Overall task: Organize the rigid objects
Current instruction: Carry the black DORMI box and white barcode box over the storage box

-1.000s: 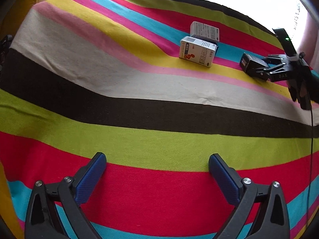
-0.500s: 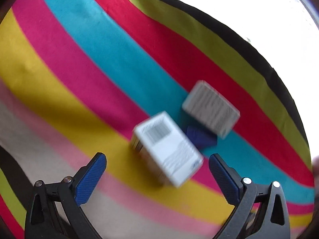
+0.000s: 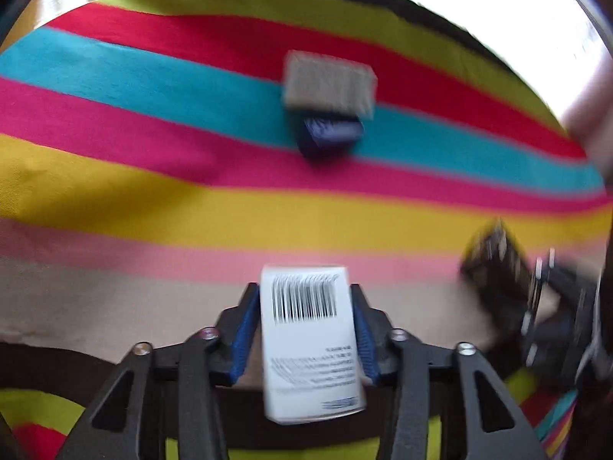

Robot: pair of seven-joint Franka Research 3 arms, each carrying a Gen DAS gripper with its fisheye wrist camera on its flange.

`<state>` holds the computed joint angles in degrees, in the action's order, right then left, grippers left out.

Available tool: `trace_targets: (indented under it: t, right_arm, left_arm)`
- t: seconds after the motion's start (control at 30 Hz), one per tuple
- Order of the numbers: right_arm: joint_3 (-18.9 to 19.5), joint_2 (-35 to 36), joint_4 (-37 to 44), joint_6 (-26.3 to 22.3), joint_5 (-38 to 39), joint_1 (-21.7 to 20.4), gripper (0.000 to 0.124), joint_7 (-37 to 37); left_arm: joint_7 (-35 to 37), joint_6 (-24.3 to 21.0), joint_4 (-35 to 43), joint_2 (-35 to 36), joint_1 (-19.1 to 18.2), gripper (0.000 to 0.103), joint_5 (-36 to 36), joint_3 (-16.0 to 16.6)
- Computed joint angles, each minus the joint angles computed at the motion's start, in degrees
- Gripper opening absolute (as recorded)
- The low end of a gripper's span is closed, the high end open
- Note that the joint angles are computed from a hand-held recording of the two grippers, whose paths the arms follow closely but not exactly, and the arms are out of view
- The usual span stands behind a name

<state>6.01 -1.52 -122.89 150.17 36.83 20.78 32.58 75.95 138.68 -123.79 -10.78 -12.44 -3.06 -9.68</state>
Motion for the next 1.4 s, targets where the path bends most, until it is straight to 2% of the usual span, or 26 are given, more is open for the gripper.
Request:
trace_targets:
  t: [0.07,0.17,0.27,0.43,0.47,0.5,0.6,0.63,0.7,0.77,0.83,0.9,0.93,0.97,1.0,1.07,1.23,1.4]
  right_arm:
    - [0.16,-0.16,-0.33,0.61,0.26,0.14,0.045,0.08]
    - [0.44,-0.09,-0.78,2.14,-0.64,0.50,0.045,2.03]
    - [0.52,-0.14,-1.06,2.86,-1.52,0.71,0.045,3.61]
    - [0.68,-0.07,-1.62,4.94,-1.49,1.04,0.046,6.55]
    - [0.81,-0.07,-1.84,5.69,-2.20,1.14,0.046,8.00]
    - [0.93,-0.17,-2.13,6.39,-3.20,1.24,0.043,9.53]
    - [1.88,-2.86,-5.35,9.20,-11.57,1.59,0.042,19.65]
    - [2.19,-4.57,-7.21,10.35,-11.73,2.14,0.042,20.79]
    - [2.76,-7.75,-10.10,9.22,-12.48,2.95,0.042,24.58]
    - [4.77,-11.19,-14.20,10.35,-17.10,2.95,0.042,30.46]
    - [6.31,-14.06,-17.50,11.25,-20.39,3.21,0.042,35.39]
    - [6.33,-16.57,-20.06,11.42,-20.01,4.86,0.042,38.41]
    - [6.62,-17.66,-21.02,11.30,-20.07,5.24,0.042,40.43]
    - [6.95,-18.88,-22.11,11.37,-20.08,5.62,0.042,42.46]
    - [6.87,-19.79,-22.96,11.54,-19.85,6.30,0.042,43.64]
    - [7.51,-22.01,-25.06,11.76,-19.90,7.07,0.042,46.87]
    - [9.93,-27.75,-29.87,11.77,-22.57,7.46,0.042,54.85]
    - [10.59,-32.41,-32.79,9.75,-24.59,8.41,0.042,59.36]
  left_arm:
    - [2.04,1.72,-2.05,-1.17,0.39,0.044,2.05,-0.62]
    - [-1.85,3.01,-3.07,-1.65,1.00,0.049,7.44,-1.98]
    - [-7.87,5.68,-4.72,-2.24,0.92,0.057,12.98,-2.52]
    - [-13.67,11.39,-9.36,-4.85,1.21,0.061,16.40,-2.23]
    - [-14.11,12.33,-10.26,-5.46,1.32,0.059,17.25,-2.32]
    - [-14.24,13.10,-11.02,-6.02,1.11,0.040,17.81,-2.09]
    - [-12.15,12.98,-13.39,-8.86,-0.95,0.040,14.85,-0.38]
    - [-12.16,12.88,-14.91,-10.58,-1.38,0.040,14.33,-0.43]
    - [-10.64,12.69,-19.11,-15.44,-2.04,0.040,13.48,0.27]
    - [-9.89,12.09,-23.07,-20.44,-2.49,0.040,12.92,0.06]
    - [-9.06,11.90,-25.55,-23.41,-3.87,0.040,12.32,1.74]
    - [-7.45,11.80,-28.21,-26.92,-4.41,0.041,11.67,2.39]
    - [-9.64,10.99,-29.40,-28.73,-4.65,0.041,11.87,2.30]
    - [-7.80,13.36,-30.78,-28.55,-2.92,0.041,9.80,0.20]
    - [-8.45,14.23,-31.12,-28.21,-2.97,0.041,9.91,0.10]
    - [-8.45,13.83,-34.31,-32.24,-4.85,0.041,10.45,2.14]
    - [-7.88,11.58,-38.51,-39.75,-7.23,0.041,9.98,4.12]
    - [-6.97,9.25,-41.24,-45.45,-8.36,0.041,8.63,4.51]
